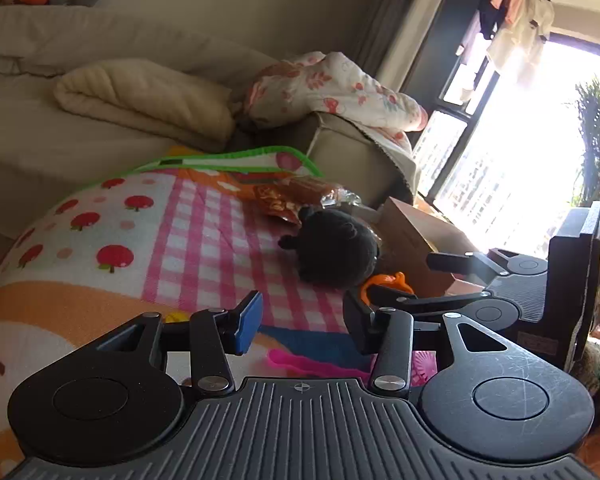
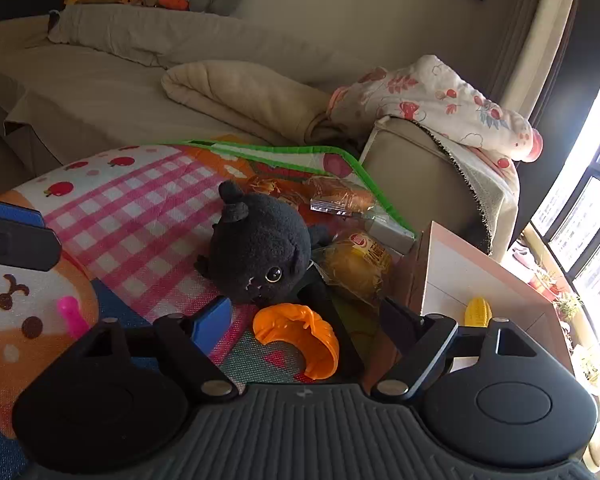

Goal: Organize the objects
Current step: 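Grasp the black plush cat with the left gripper while the right grasps the orange shell toy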

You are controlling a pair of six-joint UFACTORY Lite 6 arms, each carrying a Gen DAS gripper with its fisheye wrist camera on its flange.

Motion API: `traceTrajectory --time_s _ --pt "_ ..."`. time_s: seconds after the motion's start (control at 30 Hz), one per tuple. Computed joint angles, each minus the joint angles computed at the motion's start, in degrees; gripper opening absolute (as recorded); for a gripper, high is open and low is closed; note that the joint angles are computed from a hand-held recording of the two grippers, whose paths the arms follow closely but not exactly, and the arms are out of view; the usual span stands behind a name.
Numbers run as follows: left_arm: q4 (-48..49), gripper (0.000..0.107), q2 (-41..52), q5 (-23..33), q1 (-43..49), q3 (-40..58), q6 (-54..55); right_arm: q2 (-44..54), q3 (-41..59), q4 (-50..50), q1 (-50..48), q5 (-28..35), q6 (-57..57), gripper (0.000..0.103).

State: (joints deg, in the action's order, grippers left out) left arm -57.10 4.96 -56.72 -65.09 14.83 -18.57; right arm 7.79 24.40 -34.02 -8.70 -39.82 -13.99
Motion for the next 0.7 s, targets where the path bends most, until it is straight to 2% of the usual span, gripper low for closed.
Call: traceTrajectory --time_s 0.03,0.07,0.13,0.23,0.4,0.5,0.63,0.7 --pt "1.24 0.049 -0.13 0.84 1.28 -0.27 -0.94 2.13 1.97 4.19 2.45 2.0 -2.07 0.066" --pt "2.38 0.049 -0.12 1.76 2.6 -0.43 -1.45 4.0 3.76 8.3 4.77 4.03 -4.19 0.049" --pt "4.26 0.049 0.34 3.0 4.1 -0.09 -0.81 4.37 3.49 11.37 5.58 3.67 -6.24 0.05" --pt "6.75 0.05 1.13 3.47 5.69 1.42 0.4 -0.44 -0.75 1.88 0.34 1.96 -1.29 0.049" --pt "13.43 0.049 3.17 4.9 11.27 8.44 0.54 -10.68 -8.09 -26.55 -21.92 -4.06 12.19 0.049" --pt "17.54 0.049 6.5 6.25 15.85 15.82 0.26 -9.19 -8.25 -33.82 -35.12 -8.74 11.52 0.049" --pt "14.61 0.049 14.58 15.07 21.04 30.09 6.17 -3.01 -3.98 -41.68 -47.27 -11.43 13.14 0.049" --pt "5.96 0.049 20.21 20.67 21.98 38.87 16.57 0.97 -1.28 -45.3 -51.11 -12.05 14.62 0.049"
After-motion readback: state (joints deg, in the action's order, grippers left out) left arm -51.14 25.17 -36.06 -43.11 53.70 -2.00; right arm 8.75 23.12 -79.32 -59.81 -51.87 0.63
